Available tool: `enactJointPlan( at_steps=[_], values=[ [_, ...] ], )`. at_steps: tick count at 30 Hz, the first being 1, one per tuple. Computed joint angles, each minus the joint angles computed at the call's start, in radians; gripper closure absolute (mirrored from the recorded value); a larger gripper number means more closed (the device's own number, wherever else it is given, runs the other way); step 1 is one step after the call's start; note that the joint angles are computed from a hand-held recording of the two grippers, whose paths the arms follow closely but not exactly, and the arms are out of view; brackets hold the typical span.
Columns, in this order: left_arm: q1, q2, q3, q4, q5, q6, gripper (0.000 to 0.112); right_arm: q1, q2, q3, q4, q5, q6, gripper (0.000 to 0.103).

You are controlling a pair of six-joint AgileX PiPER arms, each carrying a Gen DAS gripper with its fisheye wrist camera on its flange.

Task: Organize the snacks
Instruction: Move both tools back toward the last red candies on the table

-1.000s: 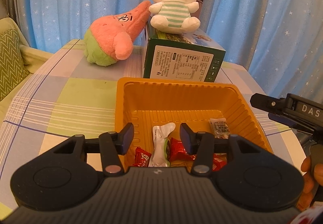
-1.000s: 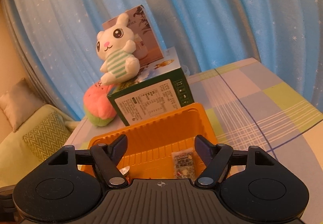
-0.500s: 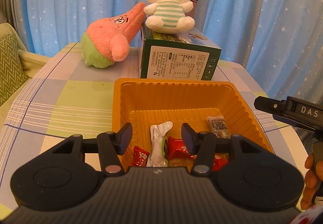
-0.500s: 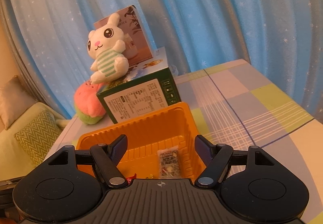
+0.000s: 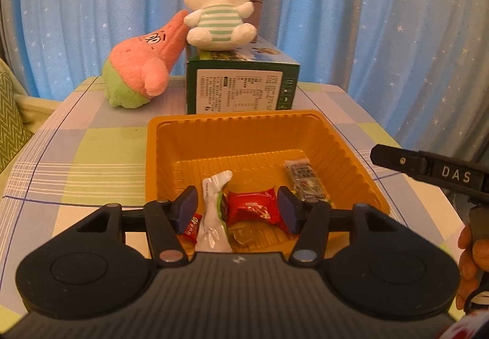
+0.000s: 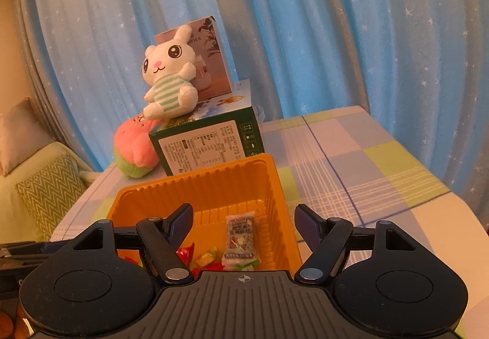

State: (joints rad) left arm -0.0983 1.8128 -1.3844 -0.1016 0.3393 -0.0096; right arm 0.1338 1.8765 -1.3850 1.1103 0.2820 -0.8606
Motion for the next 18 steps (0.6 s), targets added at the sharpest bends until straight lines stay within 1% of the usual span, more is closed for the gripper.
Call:
enactJointPlan(
  at_steps=[4, 11, 18],
  values=[
    [-0.010, -0.035, 0.053, 0.023, -0.021, -0.008, 0.057, -0.015, -0.062, 0.095, 0.080, 0.006, -0.087, 0.030],
    [-0.030, -0.117, 0.164, -0.042, -0.018, 0.063, 0.057, -0.040, -0.154, 0.225, 0.115, 0.023, -0.152, 0.030],
    [-0.063, -0.226, 0.314, -0.091, -0.041, 0.103, 0.055, -0.034, -0.213, 0.305, -0.010, 0.043, -0.045, 0.030]
  ],
)
